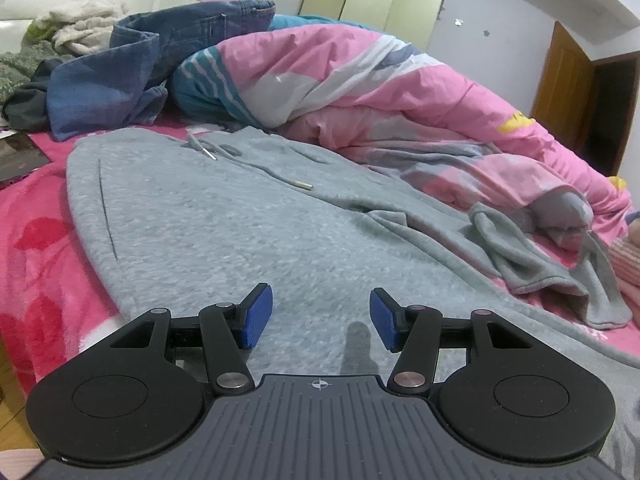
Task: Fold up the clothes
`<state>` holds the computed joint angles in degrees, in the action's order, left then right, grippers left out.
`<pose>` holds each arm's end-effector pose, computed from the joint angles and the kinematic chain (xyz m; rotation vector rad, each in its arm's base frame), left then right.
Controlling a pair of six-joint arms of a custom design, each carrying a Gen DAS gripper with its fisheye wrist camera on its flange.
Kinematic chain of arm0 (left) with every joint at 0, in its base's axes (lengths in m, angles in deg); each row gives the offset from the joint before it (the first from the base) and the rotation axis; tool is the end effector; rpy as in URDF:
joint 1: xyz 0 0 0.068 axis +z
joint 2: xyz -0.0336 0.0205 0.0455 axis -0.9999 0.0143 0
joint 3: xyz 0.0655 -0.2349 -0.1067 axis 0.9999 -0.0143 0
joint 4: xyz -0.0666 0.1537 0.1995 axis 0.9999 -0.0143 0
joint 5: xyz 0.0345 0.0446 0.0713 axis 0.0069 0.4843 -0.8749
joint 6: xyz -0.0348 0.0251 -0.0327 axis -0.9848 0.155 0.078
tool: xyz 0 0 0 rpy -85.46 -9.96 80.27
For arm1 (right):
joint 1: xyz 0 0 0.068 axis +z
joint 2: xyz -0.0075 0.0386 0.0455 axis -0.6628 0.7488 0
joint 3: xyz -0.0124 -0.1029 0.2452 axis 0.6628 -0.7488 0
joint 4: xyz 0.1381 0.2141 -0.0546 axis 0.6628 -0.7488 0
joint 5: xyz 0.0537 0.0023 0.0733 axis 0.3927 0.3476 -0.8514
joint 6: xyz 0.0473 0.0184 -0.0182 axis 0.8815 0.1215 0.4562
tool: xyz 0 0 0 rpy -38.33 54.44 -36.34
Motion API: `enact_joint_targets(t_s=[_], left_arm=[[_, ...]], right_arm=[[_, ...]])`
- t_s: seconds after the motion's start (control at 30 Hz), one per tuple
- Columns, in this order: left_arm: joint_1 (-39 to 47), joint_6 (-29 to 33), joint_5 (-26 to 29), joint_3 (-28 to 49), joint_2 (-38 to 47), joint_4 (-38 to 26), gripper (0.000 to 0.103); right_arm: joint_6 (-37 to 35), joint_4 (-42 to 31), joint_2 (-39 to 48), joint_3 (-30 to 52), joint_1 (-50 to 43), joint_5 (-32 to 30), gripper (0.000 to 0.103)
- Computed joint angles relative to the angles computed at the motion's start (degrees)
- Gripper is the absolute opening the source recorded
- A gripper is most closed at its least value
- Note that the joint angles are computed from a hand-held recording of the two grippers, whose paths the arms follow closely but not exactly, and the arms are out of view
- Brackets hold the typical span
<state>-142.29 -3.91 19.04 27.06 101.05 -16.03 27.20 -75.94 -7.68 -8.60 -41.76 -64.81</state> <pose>0.1679 -0.1715 0.1923 -0.6783 1.8805 0.0549 0.2275 0.0195 0.2145 -0.5507 2.1862 0.5939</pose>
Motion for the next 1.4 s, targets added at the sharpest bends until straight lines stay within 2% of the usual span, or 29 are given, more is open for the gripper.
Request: enact_joint_targets(t_s=[0.07,0.13,0.2,0.27,0.33,0.37,0.43,0.6,0.7,0.77,0.8,0.87,0.9,0.93,1.0,1.13,1.27,1.3,1.33,1.4], left_arm=[[-0.01,-0.65,-0.26,-0.04,-0.15,-0.93,0.054],[0.16,-0.93,-0.14,-0.51,-0.83,-1.07,0.055],[0.52,-0.60,0.34,-1.13,-1.58,-0.26,0.056],[0.58,-0.24,0.45,-1.03,-1.50,-0.06,0.058],[0.62,-0.05,0.47,-0.62,-1.11,-0.30,0.059],[0.63,-0.43,0.42,-0.31,-0.92,-0.68,0.059],[0.58,-1.73,0.25,-0.04,-0.93,-1.24,0.059],[0.65,-5.12,-0.65,1.55,0.19,-3.78,0.060],[0.89,-5.62,-0.87,2.04,0.72,-4.18,0.060],[0.99,-5.87,-0.98,2.12,0.88,-4.37,0.061],[1.04,-6.11,-1.06,2.22,0.97,-4.68,0.061],[1.15,-6.53,-1.20,2.46,1.22,-5.28,0.061],[1.25,-6.45,-1.21,2.54,1.31,-5.31,0.061],[1.26,-6.55,-1.31,2.78,1.62,-5.54,0.061],[1.25,-6.82,-1.50,3.29,2.22,-6.07,0.061],[1.23,-6.77,-1.57,3.89,2.91,-6.32,0.061],[1.12,-6.52,-1.57,2.60,1.34,-5.58,0.062],[1.09,-6.59,-1.58,2.27,0.92,-5.47,0.062],[1.08,-6.80,-1.49,1.71,0.21,-5.28,0.062],[1.27,-6.76,-1.11,0.78,-1.05,-4.61,0.062]], right_arm=[[1.44,7.49,1.74,-3.76,4.15,5.09,0.026],[-0.45,10.65,-4.18,-10.43,1.04,1.68,0.027],[-8.00,2.51,-9.45,-12.53,-5.94,-4.78,0.029],[-20.21,-10.26,-12.54,-12.52,-15.13,-11.10,0.030],[-32.46,-23.54,-9.30,-9.26,-22.96,-11.15,0.030],[-35.99,-27.65,-7.05,-7.50,-26.11,-10.46,0.030],[-37.61,-31.45,-3.15,-3.81,-31.23,-10.95,0.030],[-29.90,-31.40,11.28,9.01,-41.05,-22.19,0.030],[-19.65,-23.24,21.41,14.49,-44.86,-20.07,0.030],[-12.16,-17.07,28.37,18.76,-48.51,-17.61,0.024],[-9.03,-16.82,31.73,21.80,-50.69,-17.67,0.020],[-3.03,-14.71,33.67,24.44,-54.06,-16.90,0.021],[-1.42,-11.43,32.10,23.50,-55.27,-15.91,0.022],[-0.64,-9.31,30.74,22.74,-56.30,-15.64,0.023],[-2.43,-10.24,28.76,22.05,-56.88,-17.76,0.024],[-7.38,-10.27,24.72,19.18,-52.55,-19.63,0.025],[-5.95,-7.84,28.60,22.42,-47.28,-15.12,0.027],[-4.54,-7.30,30.02,23.91,-47.11,-13.16,0.027],[-3.38,-7.31,31.91,25.82,-47.80,-12.54,0.021],[-1.09,-11.80,36.01,31.86,-50.27,-14.27,0.013]])
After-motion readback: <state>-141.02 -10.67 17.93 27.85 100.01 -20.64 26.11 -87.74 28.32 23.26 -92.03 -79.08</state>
